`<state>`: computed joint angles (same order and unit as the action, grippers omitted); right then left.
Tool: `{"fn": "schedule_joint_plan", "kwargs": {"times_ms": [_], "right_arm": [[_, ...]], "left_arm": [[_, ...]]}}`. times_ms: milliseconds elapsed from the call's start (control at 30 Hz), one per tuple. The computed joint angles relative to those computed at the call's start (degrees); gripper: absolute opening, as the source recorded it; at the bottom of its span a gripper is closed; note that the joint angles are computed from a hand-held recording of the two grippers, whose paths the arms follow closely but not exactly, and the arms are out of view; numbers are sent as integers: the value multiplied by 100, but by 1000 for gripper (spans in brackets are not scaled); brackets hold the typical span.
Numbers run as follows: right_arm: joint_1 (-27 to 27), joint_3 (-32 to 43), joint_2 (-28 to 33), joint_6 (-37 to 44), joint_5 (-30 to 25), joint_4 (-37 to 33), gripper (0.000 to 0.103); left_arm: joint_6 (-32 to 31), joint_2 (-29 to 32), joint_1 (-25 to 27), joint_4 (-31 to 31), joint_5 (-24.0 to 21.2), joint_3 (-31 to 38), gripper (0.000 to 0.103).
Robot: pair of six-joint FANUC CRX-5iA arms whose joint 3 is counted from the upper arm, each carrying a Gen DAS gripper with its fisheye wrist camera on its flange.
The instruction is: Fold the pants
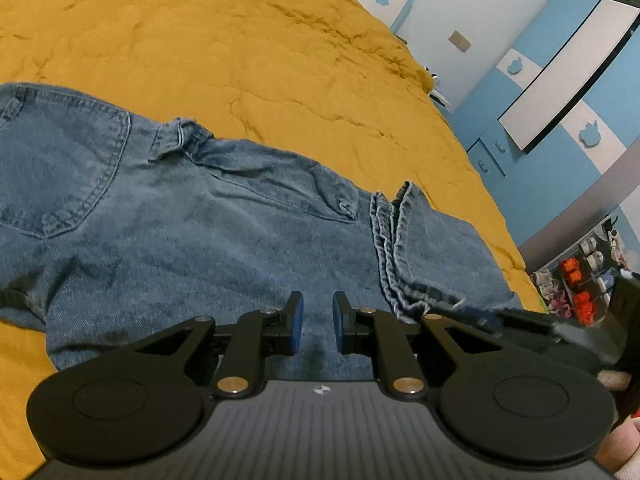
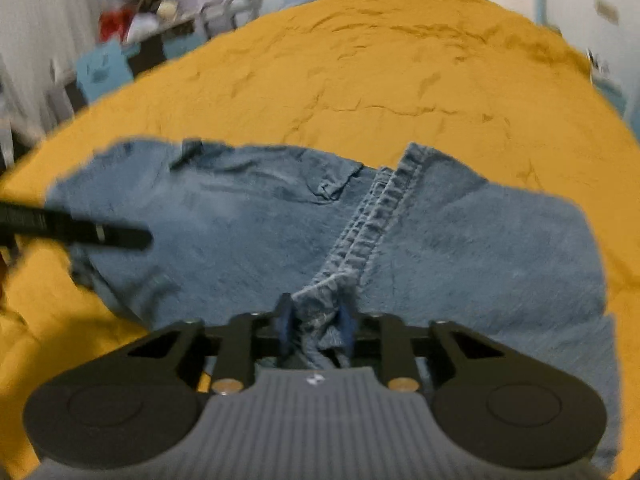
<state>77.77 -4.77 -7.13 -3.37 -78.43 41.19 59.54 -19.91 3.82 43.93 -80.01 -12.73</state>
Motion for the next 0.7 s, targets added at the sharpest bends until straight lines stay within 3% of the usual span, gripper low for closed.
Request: {"fn": "schedule_joint_plan", "kwargs": {"times_ms": [200, 333, 467, 567, 700], "right_arm": [[216, -163, -353, -615, 189, 798, 10], [164, 233, -44, 280, 179, 89, 7], [148, 18, 7, 197, 367, -247, 8], [153, 83, 71, 281, 317, -282, 17], [229, 321, 82, 658, 40, -142, 37]], "left_arm": [[16, -4, -66, 194, -47, -75, 16], [68, 25, -173, 251, -58, -90, 16], [123, 150, -286, 272, -171, 10, 17], [106, 310, -506, 221, -140, 184, 21], [106, 528, -787, 238, -13, 375, 29]]}}
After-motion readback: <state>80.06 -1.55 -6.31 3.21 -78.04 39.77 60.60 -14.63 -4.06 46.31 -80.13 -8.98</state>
